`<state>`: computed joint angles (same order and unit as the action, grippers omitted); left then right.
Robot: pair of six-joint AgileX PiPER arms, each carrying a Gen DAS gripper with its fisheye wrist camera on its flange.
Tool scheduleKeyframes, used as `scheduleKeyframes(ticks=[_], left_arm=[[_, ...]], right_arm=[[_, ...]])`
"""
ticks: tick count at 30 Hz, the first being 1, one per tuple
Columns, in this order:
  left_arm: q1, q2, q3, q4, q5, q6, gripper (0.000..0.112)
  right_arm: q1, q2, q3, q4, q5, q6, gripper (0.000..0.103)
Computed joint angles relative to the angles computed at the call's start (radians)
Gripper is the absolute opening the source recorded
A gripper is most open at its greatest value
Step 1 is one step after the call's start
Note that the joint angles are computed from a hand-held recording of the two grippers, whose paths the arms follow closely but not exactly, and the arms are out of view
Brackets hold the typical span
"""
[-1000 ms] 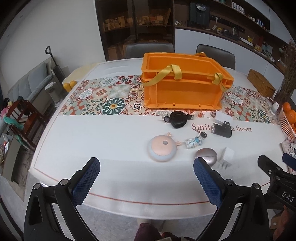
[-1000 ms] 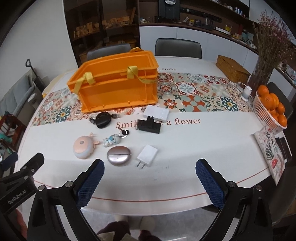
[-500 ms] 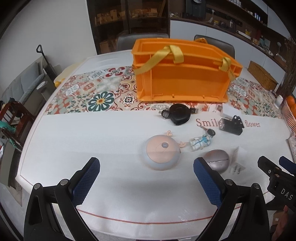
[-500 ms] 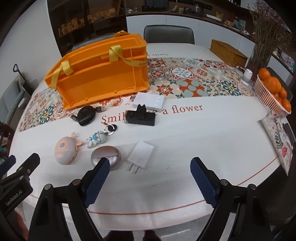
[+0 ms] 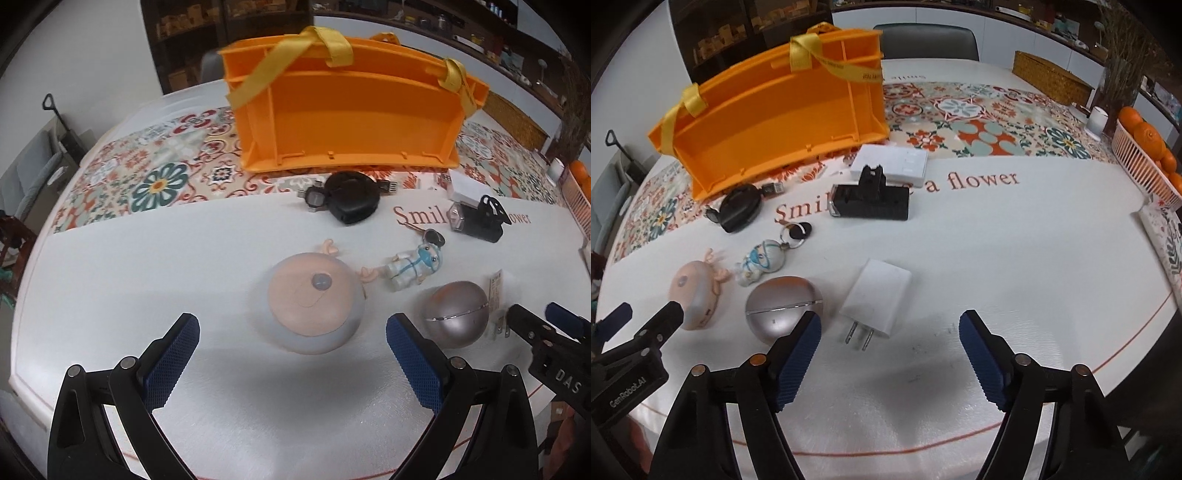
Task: Organize rigid objects
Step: 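Grasp the pink round speaker with the left tool while the right tool grasps the white charger plug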
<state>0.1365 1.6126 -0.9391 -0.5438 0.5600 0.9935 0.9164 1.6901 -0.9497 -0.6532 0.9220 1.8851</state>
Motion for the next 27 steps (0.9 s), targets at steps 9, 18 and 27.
scheduleKeyframes(ticks=[9, 18, 27], left_arm=[[-0.038, 0.070, -0.004, -0.042, -0.057, 0.056, 0.103], [-0.058, 0.112, 0.000, -0.110, -0.110, 0.136, 0.098], [-0.056, 0.132, 0.004, -0.203, -0.111, 0.235, 0.077]], right_arm=[[-0.020, 0.055, -0.001, -0.018, -0.027, 0.016, 0.071], [-0.031, 0.087, 0.001, -0.057, -0.048, 0.046, 0.067], [-0.028, 0.118, -0.010, -0.103, -0.053, 0.071, 0.050]])
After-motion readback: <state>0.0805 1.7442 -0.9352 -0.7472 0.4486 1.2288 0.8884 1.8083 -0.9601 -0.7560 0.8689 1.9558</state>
